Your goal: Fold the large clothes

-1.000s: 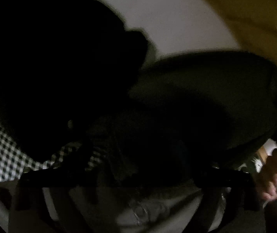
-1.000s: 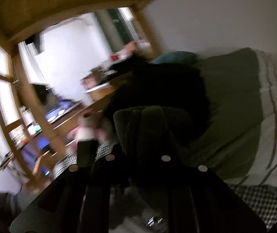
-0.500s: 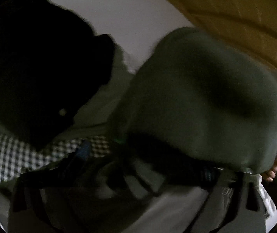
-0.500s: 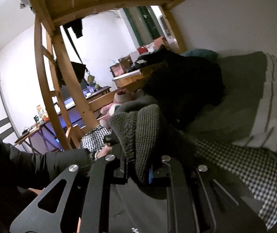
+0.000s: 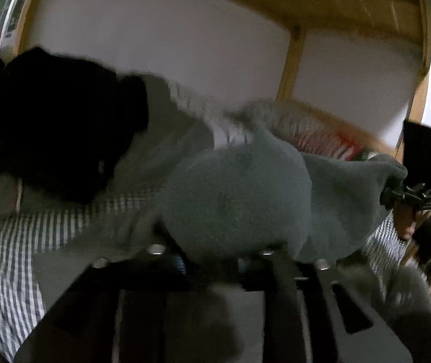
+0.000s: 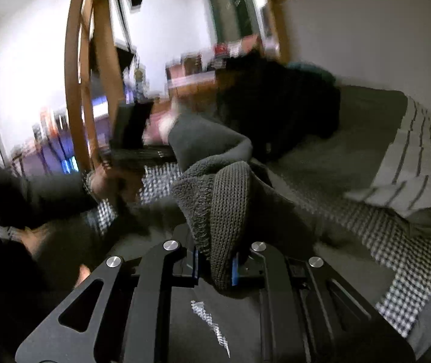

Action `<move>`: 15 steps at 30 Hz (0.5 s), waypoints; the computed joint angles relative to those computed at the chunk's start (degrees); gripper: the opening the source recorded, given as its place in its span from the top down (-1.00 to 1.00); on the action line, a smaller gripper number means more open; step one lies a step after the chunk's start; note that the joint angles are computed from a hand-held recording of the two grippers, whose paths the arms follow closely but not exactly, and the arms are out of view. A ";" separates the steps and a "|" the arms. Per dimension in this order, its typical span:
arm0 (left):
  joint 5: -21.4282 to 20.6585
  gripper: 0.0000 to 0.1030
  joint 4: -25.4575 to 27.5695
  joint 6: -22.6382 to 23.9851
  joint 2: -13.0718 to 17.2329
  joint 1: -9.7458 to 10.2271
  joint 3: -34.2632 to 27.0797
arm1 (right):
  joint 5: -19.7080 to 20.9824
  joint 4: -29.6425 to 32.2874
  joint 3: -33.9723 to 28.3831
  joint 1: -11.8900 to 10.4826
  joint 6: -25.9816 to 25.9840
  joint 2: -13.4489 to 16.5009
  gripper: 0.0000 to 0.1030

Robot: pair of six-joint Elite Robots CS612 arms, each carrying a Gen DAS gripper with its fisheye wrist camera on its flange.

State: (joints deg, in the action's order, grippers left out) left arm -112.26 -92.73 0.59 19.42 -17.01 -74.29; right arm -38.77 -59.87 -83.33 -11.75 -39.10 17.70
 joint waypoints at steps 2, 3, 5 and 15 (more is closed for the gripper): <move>0.84 0.31 6.95 1.39 2.15 -0.40 -4.38 | -3.79 3.91 -3.03 0.89 -2.63 1.81 0.70; 1.62 0.30 9.33 1.75 2.66 -0.72 -5.44 | -5.12 6.64 -4.55 1.32 -3.86 2.91 0.68; 1.79 0.26 13.70 1.84 4.19 -1.02 -7.84 | -7.21 10.38 -6.98 1.99 -4.61 4.88 0.61; 0.46 -0.31 16.18 1.08 6.07 0.10 -14.92 | -4.01 14.89 -12.51 1.37 1.59 7.08 -0.64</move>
